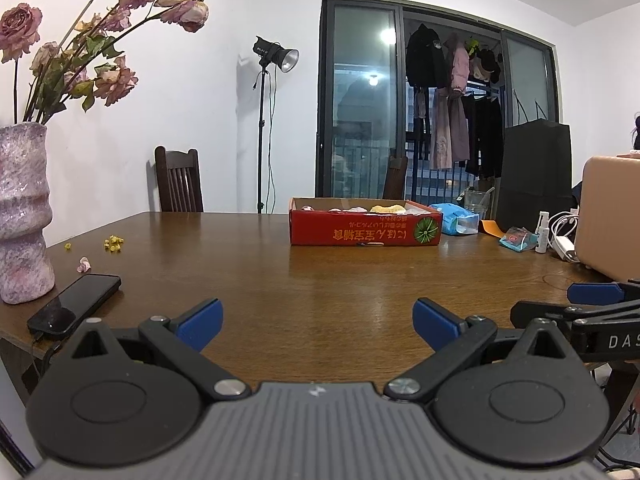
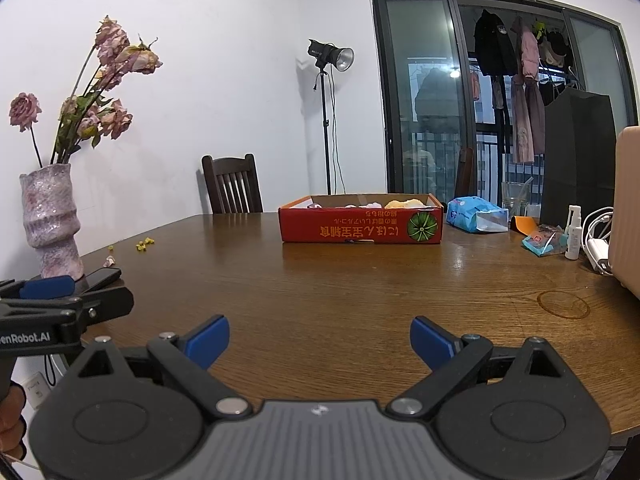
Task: Organize soft objects
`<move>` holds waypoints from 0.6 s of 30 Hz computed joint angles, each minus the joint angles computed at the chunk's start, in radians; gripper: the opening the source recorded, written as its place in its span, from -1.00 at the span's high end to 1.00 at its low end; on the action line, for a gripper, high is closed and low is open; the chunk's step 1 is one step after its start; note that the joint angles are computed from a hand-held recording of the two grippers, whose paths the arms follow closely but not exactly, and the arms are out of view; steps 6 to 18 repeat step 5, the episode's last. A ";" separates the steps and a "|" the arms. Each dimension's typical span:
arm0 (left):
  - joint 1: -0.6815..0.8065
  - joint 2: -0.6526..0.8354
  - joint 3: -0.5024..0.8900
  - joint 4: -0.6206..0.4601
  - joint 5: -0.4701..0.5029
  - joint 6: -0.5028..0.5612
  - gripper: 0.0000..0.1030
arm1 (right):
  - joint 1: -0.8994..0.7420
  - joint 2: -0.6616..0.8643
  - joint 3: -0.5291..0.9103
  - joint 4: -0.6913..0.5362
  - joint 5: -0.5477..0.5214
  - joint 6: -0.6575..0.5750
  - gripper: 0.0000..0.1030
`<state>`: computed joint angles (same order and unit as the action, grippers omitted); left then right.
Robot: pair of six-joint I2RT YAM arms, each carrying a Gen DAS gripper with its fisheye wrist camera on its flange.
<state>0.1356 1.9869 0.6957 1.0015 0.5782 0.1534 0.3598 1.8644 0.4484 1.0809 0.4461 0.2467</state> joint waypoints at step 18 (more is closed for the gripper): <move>0.003 0.005 0.000 0.012 0.004 -0.005 -1.00 | 0.000 -0.003 -0.004 0.001 0.002 -0.001 -0.89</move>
